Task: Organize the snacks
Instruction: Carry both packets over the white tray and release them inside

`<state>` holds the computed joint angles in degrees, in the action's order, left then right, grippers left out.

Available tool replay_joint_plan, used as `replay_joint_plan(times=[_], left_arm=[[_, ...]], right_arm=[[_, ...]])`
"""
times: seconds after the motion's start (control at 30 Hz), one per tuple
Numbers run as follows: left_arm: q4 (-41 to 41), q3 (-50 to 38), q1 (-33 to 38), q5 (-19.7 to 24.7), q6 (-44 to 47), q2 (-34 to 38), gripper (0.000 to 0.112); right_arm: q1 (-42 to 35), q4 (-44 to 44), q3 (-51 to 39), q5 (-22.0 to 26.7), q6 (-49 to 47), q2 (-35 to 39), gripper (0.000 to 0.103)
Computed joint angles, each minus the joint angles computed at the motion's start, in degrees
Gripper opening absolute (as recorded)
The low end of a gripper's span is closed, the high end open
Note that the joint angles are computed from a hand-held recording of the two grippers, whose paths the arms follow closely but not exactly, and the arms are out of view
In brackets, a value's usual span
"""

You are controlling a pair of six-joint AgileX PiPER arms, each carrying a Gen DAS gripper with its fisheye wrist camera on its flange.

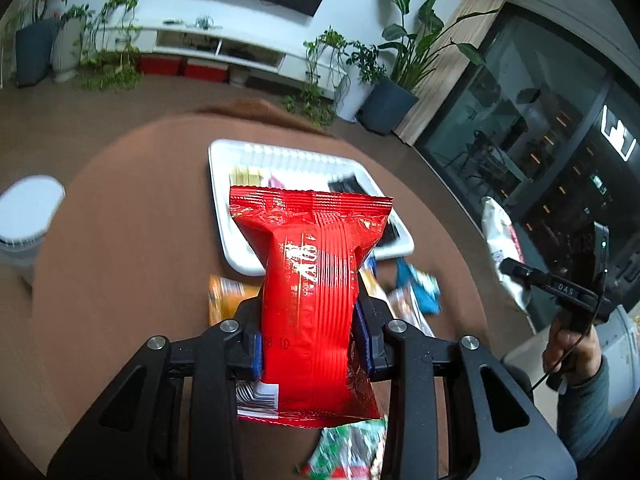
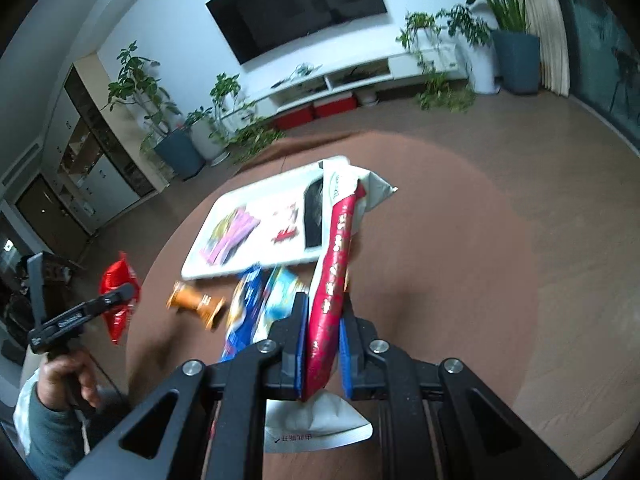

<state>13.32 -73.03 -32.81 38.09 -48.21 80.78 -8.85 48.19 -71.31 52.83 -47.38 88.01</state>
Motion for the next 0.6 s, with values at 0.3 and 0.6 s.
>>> replay_joint_plan(times=[0.3, 0.6], left_arm=[[-8.52, -22.40, 7.20, 9.28, 15.11, 14.14, 0.031], [-9.25, -43.21, 8.84, 17.99, 18.49, 32.42, 0.031]], right_arm=[[10.67, -8.22, -23.69, 0.65, 10.72, 13.02, 0.015], [23.49, -20.78, -47.37, 5.68, 21.54, 29.85, 0.015]])
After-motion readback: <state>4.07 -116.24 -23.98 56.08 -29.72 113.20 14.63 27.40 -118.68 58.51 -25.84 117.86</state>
